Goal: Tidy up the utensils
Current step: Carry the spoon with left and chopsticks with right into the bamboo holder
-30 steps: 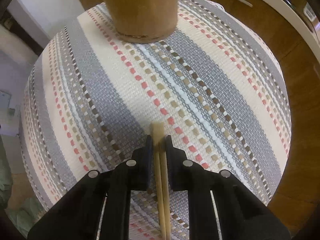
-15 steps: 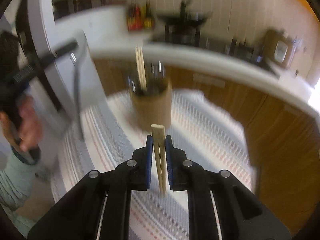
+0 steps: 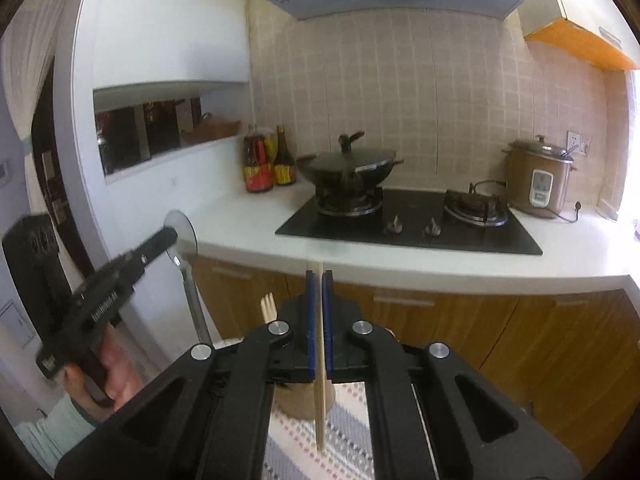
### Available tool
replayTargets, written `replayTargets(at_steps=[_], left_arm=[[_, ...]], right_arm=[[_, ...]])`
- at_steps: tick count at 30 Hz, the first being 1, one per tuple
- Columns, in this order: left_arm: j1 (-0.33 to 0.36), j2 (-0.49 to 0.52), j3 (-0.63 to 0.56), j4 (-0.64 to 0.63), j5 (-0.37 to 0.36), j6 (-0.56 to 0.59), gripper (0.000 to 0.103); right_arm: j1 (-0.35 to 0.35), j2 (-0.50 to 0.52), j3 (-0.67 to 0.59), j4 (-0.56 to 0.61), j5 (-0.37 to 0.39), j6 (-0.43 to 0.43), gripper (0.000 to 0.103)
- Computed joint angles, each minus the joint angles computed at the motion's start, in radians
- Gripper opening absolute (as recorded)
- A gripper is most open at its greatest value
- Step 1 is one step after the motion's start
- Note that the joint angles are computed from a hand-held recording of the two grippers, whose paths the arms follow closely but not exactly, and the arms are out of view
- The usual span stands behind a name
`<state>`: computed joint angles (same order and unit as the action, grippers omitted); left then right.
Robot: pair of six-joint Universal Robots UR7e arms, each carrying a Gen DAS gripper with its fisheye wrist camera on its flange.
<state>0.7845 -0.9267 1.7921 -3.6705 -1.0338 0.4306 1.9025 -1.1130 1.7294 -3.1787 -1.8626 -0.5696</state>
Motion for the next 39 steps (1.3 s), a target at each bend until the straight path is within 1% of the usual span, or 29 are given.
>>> replayTargets(at_steps=[4, 8, 9, 11, 12, 13, 16, 19, 20, 21, 23, 24, 25, 26, 27, 28, 29, 30, 32, 33, 34, 35, 37, 39], left_arm=[[0.015, 0.053, -0.053, -0.030, -0.001, 0.041, 0.000], [0.037, 0.070, -0.066, -0.003, -0.007, 0.025, 0.000], [0.043, 0.070, -0.061, -0.001, -0.009, 0.023, 0.000], [0.052, 0.068, -0.057, 0.007, -0.012, 0.017, 0.000], [0.056, 0.065, -0.054, 0.010, -0.016, 0.012, 0.000], [0.060, 0.063, -0.052, 0.009, -0.020, 0.010, 0.000], [0.063, 0.062, -0.051, 0.004, -0.025, 0.013, 0.000], [0.063, 0.061, -0.051, 0.008, -0.022, 0.011, 0.000], [0.063, 0.060, -0.049, 0.008, -0.021, 0.012, 0.000], [0.061, 0.061, -0.049, 0.008, -0.019, 0.012, 0.000], [0.061, 0.059, -0.046, 0.010, -0.017, 0.015, 0.000], [0.062, 0.058, -0.045, 0.012, -0.016, 0.017, 0.000], [0.062, 0.058, -0.044, 0.013, -0.015, 0.017, 0.000], [0.062, 0.059, -0.044, 0.013, -0.015, 0.018, 0.000], [0.062, 0.058, -0.043, 0.010, -0.015, 0.020, 0.000], [0.062, 0.060, -0.046, 0.009, -0.016, 0.019, 0.000], [0.063, 0.060, -0.045, 0.005, -0.017, 0.017, 0.000], [0.063, 0.058, -0.043, 0.004, -0.020, 0.014, 0.000], [0.062, 0.056, -0.039, 0.000, -0.019, 0.012, 0.000], [0.062, 0.054, -0.036, -0.003, -0.018, 0.014, 0.000], [0.061, 0.054, -0.033, -0.004, -0.017, 0.015, 0.000], [0.061, 0.053, -0.031, -0.005, -0.016, 0.015, 0.000], [0.060, 0.050, -0.028, -0.005, -0.017, 0.013, 0.000], [0.060, 0.047, -0.023, -0.005, -0.021, 0.010, 0.000]], right_arm=[[0.001, 0.027, -0.046, 0.020, 0.015, 0.006, 0.001], [-0.026, 0.030, -0.031, 0.049, 0.022, 0.012, 0.002], [-0.045, 0.023, -0.026, 0.098, 0.029, 0.028, 0.002], [-0.081, 0.020, -0.024, 0.196, 0.012, 0.065, 0.008], [-0.101, 0.026, -0.027, 0.231, -0.011, 0.085, 0.012], [-0.115, 0.035, -0.032, 0.262, -0.038, 0.099, 0.013], [-0.180, 0.083, -0.084, 0.458, -0.085, 0.170, 0.016], [-0.223, 0.149, -0.152, 0.627, -0.112, 0.209, 0.017], [-0.231, 0.165, -0.164, 0.650, -0.115, 0.212, 0.018], [-0.239, 0.181, -0.176, 0.676, -0.108, 0.214, 0.020], [-0.245, 0.203, -0.183, 0.677, -0.110, 0.222, 0.030], [-0.243, 0.212, -0.182, 0.658, -0.120, 0.218, 0.042], [-0.242, 0.216, -0.176, 0.635, -0.122, 0.209, 0.051], [-0.238, 0.223, -0.173, 0.613, -0.133, 0.192, 0.051], [-0.230, 0.237, -0.179, 0.605, -0.163, 0.173, 0.051], [-0.223, 0.247, -0.183, 0.606, -0.187, 0.172, 0.050], [-0.221, 0.257, -0.190, 0.611, -0.193, 0.172, 0.047], [-0.224, 0.261, -0.192, 0.612, -0.188, 0.161, 0.036], [-0.212, 0.297, -0.193, 0.574, -0.268, 0.122, 0.025], [-0.202, 0.306, -0.177, 0.506, -0.304, 0.078, 0.013], [-0.189, 0.316, -0.165, 0.466, -0.349, 0.038, 0.011], [-0.188, 0.312, -0.157, 0.464, -0.356, 0.040, 0.010], [-0.192, 0.290, -0.143, 0.491, -0.361, 0.103, 0.010], [-0.200, 0.247, -0.102, 0.476, -0.321, 0.122, 0.010]])
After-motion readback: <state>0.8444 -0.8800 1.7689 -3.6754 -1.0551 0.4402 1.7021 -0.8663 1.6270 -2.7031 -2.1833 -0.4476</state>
